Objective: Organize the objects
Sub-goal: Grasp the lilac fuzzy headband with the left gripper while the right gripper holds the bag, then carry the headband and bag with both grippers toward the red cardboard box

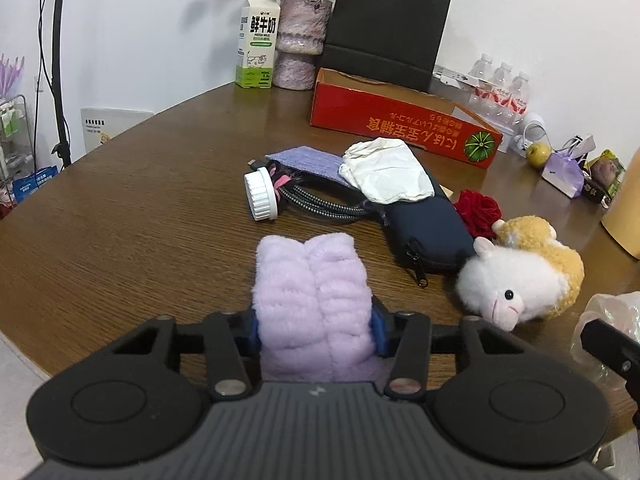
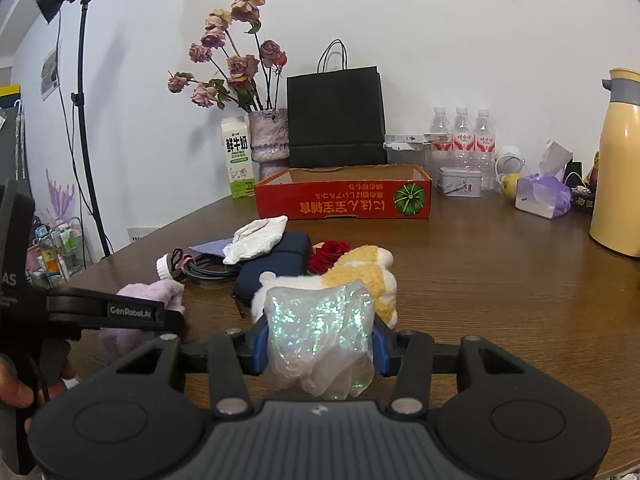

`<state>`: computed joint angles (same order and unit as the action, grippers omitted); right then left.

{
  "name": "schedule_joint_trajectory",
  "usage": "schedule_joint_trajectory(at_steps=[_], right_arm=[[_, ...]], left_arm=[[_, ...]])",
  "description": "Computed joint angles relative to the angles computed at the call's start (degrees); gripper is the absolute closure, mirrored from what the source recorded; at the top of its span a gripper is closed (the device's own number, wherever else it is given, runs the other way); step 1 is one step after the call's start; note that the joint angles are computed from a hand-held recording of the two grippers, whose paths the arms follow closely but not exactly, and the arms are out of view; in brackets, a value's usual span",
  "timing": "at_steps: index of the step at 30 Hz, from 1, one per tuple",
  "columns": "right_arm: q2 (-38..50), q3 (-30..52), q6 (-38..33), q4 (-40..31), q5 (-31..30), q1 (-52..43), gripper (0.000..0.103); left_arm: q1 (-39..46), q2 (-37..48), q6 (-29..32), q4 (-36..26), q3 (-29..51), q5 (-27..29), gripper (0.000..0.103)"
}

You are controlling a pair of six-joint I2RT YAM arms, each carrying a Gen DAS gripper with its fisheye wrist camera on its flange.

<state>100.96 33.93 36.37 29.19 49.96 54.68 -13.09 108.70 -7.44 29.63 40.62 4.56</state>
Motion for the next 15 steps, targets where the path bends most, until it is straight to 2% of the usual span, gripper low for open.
schedule_joint_trajectory(at_steps=[7,15], right_arm=[[-1.08,0.41,0.96,-2.53,2.23,1.73,0.056],[-1.89,1.85,1.24,-5.72,4.72,3.74,0.056]], left_arm=[[0.58,-1.6,1.72,1.72,-2.4,1.2,0.061],[1.69,-6.14,4.8,5.8,-7.14,4.29,0.061]])
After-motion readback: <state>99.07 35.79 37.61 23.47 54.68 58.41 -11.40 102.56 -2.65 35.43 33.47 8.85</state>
